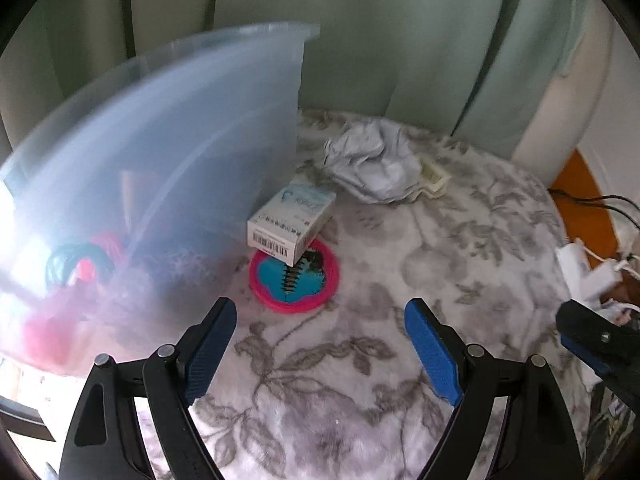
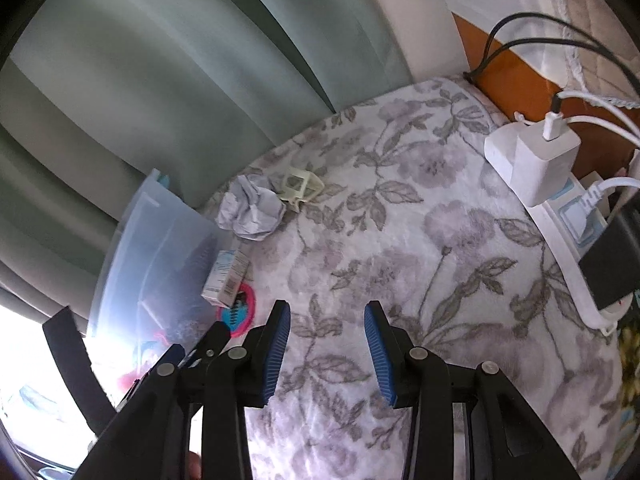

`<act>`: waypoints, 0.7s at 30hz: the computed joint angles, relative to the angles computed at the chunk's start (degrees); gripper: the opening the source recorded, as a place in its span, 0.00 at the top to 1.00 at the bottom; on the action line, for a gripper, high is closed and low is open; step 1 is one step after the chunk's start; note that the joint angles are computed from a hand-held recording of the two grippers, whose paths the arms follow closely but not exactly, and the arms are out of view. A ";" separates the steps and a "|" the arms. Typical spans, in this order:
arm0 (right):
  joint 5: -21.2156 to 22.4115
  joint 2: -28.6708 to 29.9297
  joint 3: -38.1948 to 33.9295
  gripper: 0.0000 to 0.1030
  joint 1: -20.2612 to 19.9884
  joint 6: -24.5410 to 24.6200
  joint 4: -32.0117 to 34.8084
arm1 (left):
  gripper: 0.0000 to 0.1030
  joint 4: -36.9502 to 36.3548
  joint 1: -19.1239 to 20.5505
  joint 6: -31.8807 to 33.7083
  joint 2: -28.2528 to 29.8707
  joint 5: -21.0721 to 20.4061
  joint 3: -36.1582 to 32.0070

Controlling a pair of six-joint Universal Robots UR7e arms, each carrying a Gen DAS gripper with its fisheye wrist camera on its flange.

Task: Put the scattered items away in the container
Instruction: 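Grasp the pink round mirror with the left tool while the right tool grasps the crumpled paper ball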

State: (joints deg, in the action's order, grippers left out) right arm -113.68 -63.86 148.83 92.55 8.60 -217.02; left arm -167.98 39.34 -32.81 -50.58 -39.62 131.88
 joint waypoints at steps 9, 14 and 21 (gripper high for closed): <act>1.06 1.38 -3.45 0.59 -2.40 -2.06 4.69 | 0.16 2.98 4.71 -4.54 3.52 1.63 -4.19; 1.42 2.55 -6.05 0.59 -2.90 -3.61 7.29 | 0.16 3.65 6.62 -4.90 5.11 1.91 -6.05; 3.18 3.97 -11.03 0.59 -2.74 -7.56 12.07 | 0.16 2.57 7.68 -3.83 6.34 2.20 -7.14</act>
